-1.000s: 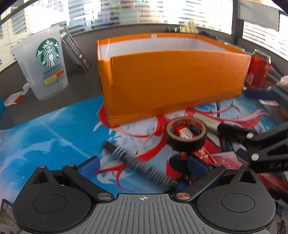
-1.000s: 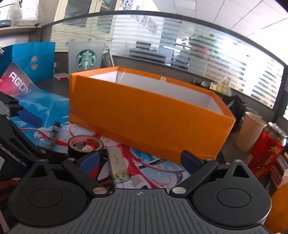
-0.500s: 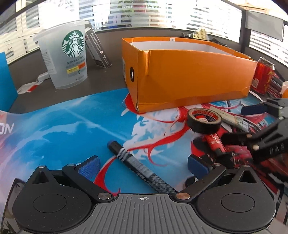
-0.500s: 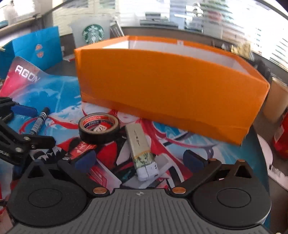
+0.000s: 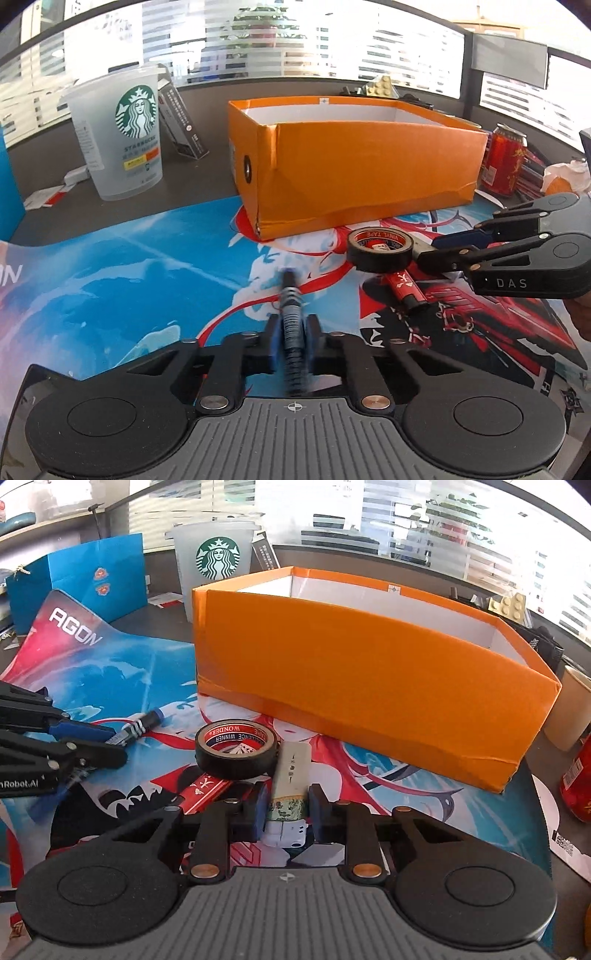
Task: Organize rigid objects
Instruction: 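Close the left tool on the black pen while the right tool grips the white-green stick, then carry the black pen with the left tool while the right tool carries the stick over the box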
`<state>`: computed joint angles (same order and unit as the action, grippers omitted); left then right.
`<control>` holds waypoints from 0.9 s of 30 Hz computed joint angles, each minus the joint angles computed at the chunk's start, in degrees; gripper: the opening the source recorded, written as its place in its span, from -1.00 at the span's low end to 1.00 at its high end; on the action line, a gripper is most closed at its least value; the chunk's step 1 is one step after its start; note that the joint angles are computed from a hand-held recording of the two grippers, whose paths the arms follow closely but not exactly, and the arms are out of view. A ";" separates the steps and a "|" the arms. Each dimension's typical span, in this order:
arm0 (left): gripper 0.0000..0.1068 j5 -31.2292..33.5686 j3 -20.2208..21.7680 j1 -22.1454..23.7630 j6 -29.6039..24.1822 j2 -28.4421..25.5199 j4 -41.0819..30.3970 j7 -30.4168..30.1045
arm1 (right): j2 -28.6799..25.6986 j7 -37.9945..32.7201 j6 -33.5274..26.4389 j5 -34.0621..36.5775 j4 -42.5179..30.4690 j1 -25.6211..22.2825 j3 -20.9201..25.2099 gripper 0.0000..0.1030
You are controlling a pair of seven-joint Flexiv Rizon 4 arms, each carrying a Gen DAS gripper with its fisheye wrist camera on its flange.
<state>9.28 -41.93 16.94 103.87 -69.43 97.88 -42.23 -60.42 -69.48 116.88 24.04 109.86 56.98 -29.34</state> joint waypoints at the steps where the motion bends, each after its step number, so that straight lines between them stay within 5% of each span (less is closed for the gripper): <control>1: -0.79 -0.20 -0.09 0.16 -0.32 0.16 0.14 -0.18 | 0.04 0.25 -0.22 0.38 0.02 0.21 -0.14 -0.58; 14: -0.80 0.26 -2.44 2.01 0.39 0.80 0.92 -1.57 | -1.61 5.09 0.91 4.90 3.65 6.83 -6.27 -0.59; 27: -0.80 2.78 -8.24 3.05 1.44 0.04 -1.11 -1.78 | 0.18 -0.45 6.31 11.91 2.80 6.70 -7.02 -0.59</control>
